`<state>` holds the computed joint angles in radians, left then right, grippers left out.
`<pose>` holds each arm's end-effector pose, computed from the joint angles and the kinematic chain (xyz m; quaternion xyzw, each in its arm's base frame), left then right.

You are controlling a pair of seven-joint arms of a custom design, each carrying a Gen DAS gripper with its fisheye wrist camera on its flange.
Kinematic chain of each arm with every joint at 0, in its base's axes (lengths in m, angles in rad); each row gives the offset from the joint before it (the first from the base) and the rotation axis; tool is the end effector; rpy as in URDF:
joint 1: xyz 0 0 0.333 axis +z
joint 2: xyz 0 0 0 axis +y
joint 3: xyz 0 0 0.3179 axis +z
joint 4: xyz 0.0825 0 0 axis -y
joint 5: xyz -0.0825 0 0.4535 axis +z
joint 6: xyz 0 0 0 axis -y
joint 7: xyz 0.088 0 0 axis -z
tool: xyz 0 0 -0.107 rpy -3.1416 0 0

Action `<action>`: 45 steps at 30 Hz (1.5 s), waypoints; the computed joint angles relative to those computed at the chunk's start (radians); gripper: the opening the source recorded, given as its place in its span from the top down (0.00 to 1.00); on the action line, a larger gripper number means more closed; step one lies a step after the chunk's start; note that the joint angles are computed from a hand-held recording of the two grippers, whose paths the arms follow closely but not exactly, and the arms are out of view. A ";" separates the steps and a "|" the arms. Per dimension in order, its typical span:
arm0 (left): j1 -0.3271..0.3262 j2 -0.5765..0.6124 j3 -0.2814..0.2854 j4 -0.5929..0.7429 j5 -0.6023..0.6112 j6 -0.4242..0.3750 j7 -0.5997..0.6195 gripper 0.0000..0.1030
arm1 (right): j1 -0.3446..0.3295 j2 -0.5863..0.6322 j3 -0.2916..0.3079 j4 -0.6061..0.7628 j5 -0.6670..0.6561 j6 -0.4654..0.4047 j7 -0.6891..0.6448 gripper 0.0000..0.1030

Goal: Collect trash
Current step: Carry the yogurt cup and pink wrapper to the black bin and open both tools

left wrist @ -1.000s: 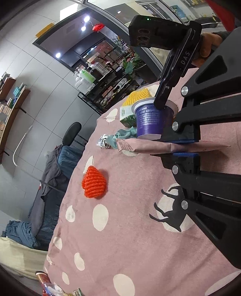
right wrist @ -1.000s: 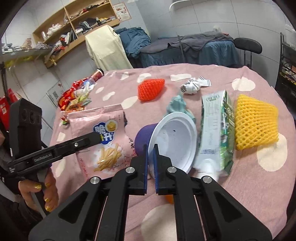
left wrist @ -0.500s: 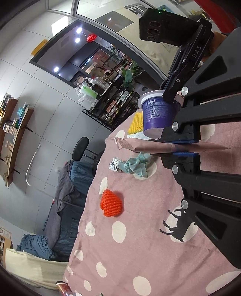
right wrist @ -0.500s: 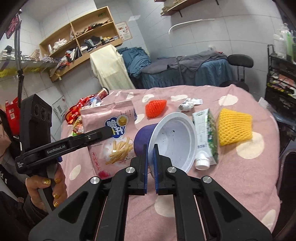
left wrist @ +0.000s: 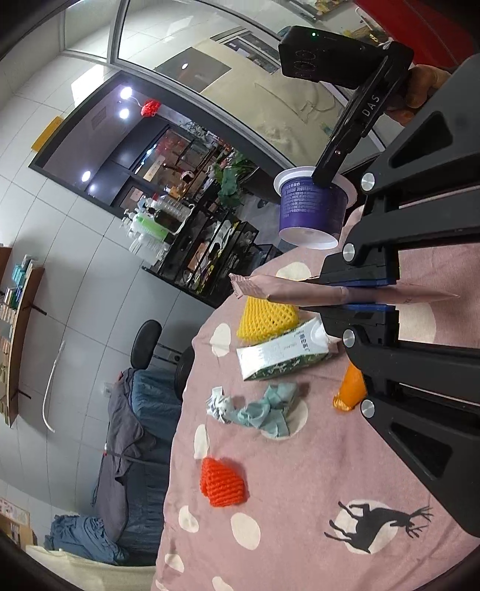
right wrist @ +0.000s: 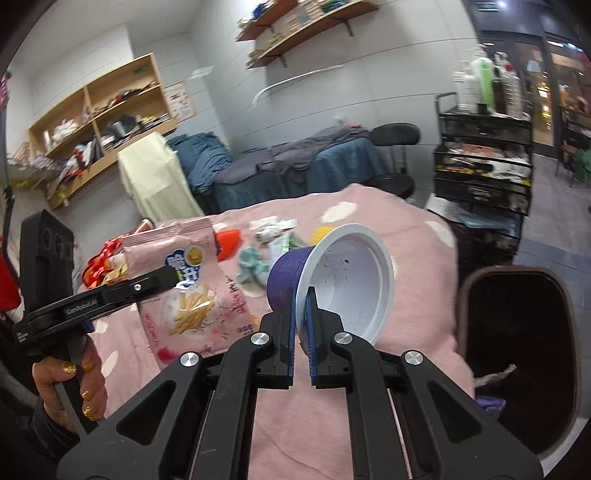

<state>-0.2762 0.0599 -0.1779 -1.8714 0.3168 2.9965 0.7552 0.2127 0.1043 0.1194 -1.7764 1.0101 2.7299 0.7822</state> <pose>0.6112 -0.3199 0.5853 -0.6319 0.5825 -0.4826 0.1688 0.6781 0.1965 0.5595 -0.7020 0.4958 -0.1121 0.4988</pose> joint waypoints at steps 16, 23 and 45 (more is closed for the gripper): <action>-0.095 0.237 -0.035 0.305 -0.285 -0.089 0.398 0.94 | -0.087 0.034 -0.072 -0.087 -0.354 0.120 0.472 0.94; -0.132 0.343 -0.036 0.454 -0.334 -0.156 0.480 0.94 | -0.143 0.097 -0.060 -0.066 -0.475 0.068 0.624 0.94; -0.242 0.708 -0.033 1.008 -0.363 -0.447 0.603 0.94 | -0.129 0.009 -0.136 -0.225 -0.852 0.261 1.071 0.32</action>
<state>-0.5182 0.7677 -0.2105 -0.8631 -0.0461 2.5497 1.3585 0.0842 0.1129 -0.0166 -2.0012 0.1578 2.9907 1.8527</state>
